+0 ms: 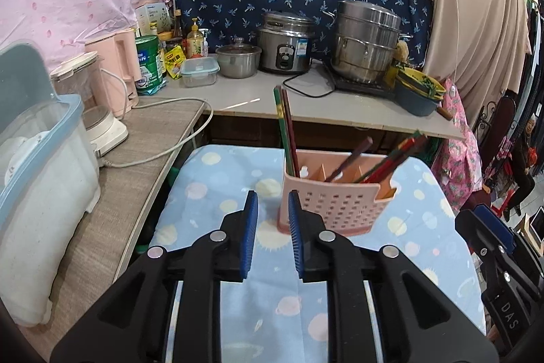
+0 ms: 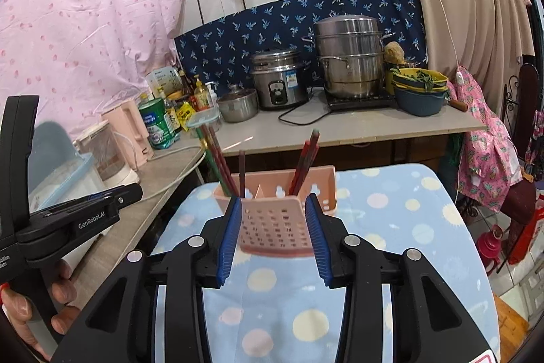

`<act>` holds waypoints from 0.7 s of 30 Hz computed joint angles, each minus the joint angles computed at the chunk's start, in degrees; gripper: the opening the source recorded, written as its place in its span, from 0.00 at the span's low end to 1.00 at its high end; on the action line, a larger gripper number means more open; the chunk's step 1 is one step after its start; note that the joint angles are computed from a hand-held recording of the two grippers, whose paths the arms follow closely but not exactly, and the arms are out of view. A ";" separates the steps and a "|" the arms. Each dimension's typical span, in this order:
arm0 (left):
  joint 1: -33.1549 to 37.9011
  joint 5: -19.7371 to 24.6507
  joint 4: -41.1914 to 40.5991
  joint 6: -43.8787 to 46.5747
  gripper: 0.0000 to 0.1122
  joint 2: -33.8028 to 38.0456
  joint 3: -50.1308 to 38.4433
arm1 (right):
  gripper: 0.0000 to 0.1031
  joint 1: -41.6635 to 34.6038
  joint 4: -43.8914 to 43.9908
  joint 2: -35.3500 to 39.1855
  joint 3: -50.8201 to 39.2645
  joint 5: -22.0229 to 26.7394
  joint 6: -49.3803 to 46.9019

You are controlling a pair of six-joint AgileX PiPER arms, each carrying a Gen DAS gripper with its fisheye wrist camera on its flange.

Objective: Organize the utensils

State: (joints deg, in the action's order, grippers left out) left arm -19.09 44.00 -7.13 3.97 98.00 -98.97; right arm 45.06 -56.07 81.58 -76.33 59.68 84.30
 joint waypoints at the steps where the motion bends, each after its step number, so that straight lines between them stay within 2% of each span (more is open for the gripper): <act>1: -0.12 -0.63 0.38 0.07 0.16 -1.30 2.10 | 0.37 1.00 0.07 -0.32 0.65 0.57 0.77; 8: -0.76 -2.46 2.87 -0.89 0.17 -7.02 11.40 | 0.37 7.01 0.47 -1.32 3.99 4.65 5.42; 12: -0.99 -3.69 3.89 -1.62 0.25 -9.71 16.03 | 0.40 9.71 0.87 -1.51 5.62 6.45 8.49; 21: -1.19 -5.09 7.06 -3.70 0.29 -13.05 22.58 | 0.46 13.95 1.85 -0.92 7.24 9.38 11.83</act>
